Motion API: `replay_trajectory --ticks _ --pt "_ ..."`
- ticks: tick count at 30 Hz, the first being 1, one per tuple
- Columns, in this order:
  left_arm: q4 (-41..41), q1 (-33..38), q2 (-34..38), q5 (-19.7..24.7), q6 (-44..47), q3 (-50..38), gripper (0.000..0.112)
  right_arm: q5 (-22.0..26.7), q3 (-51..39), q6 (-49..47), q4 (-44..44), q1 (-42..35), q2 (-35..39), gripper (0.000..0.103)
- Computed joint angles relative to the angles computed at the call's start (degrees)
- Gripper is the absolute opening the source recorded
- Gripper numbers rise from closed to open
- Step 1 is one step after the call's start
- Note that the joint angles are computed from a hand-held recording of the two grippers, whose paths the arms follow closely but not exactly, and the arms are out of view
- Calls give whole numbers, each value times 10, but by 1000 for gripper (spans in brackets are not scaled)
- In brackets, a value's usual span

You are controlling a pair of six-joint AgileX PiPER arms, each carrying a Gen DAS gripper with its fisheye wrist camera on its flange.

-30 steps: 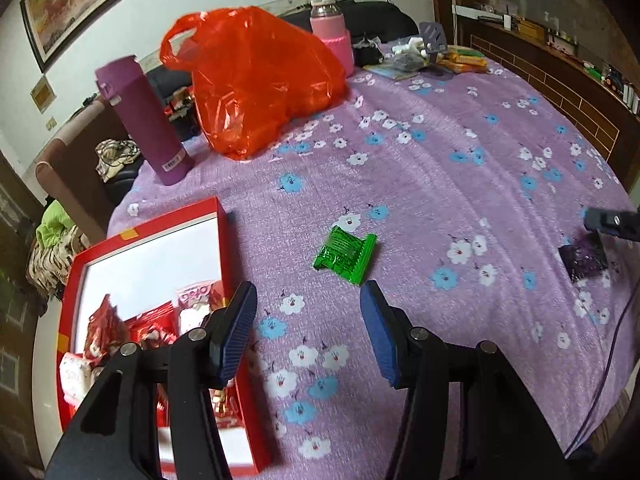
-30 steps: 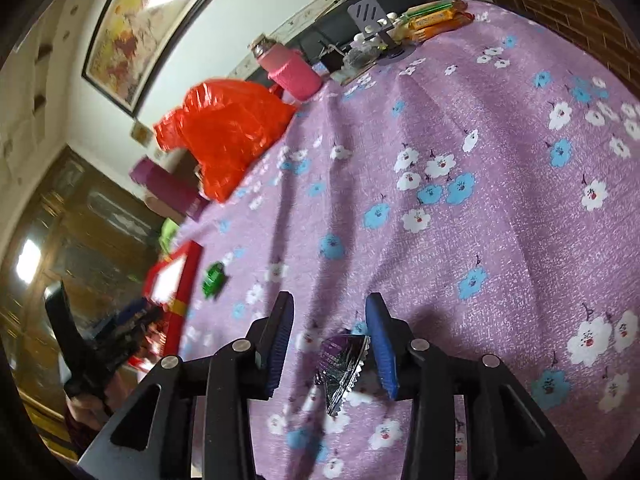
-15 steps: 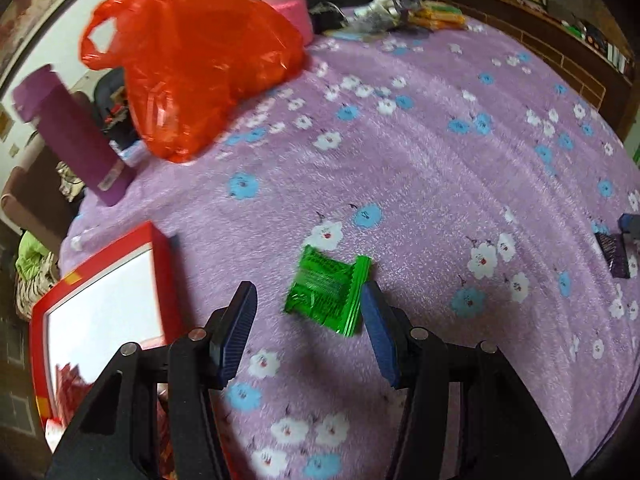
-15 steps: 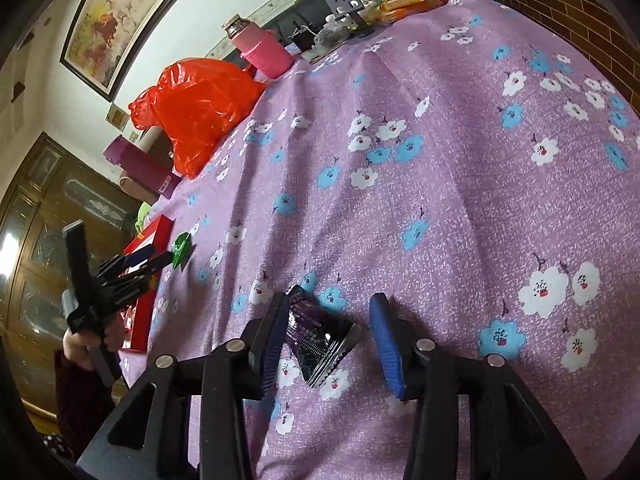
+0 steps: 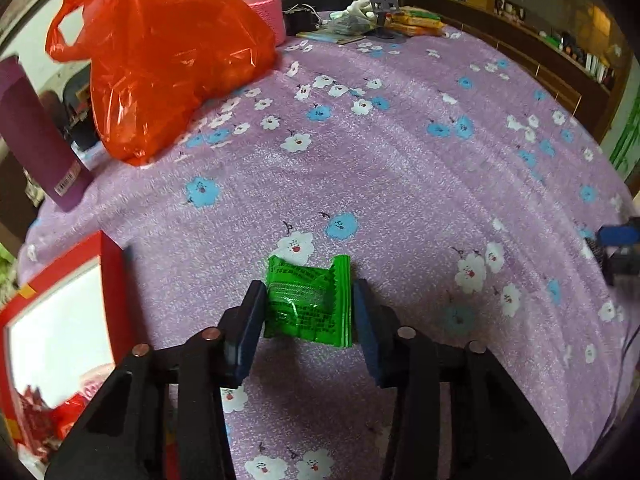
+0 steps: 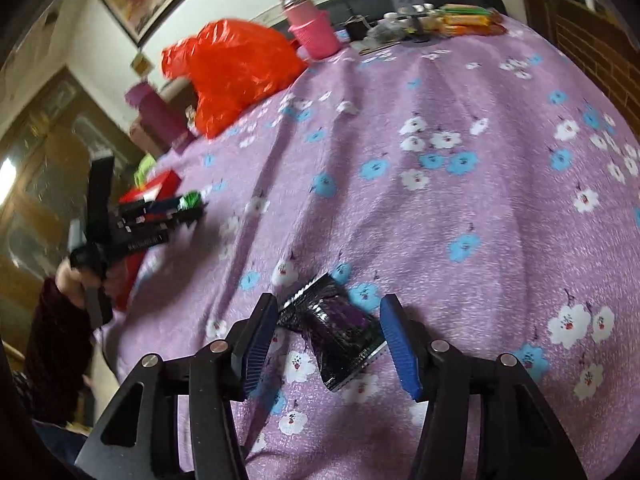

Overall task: Organize snacks
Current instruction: 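Grasp the green candy with left gripper while right holds the purple packet, then carry the green candy and purple packet over the red gift box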

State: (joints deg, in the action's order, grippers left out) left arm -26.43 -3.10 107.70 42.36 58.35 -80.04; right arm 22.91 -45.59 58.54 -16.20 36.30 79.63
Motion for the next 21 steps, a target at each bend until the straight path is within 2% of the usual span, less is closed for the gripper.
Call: replay_trajectory --ticks 7,11,12,15,17,21 --pt "-29 10 -1 9 26 5 33 108 -52 95 -133 76 53 53" --pt "-40 16 -4 17 33 9 31 195 -91 109 -170 121 82 41" --pt "-43 18 -6 19 36 11 31 198 -96 102 -166 119 84 35" --pt "-44 20 -13 15 33 21 30 190 -89 101 -155 116 73 31" --pt "-47 23 -18 14 29 27 29 172 -79 95 -139 103 61 25" --pt "-60 31 -31 12 32 45 29 119 -50 82 -94 70 30 24"
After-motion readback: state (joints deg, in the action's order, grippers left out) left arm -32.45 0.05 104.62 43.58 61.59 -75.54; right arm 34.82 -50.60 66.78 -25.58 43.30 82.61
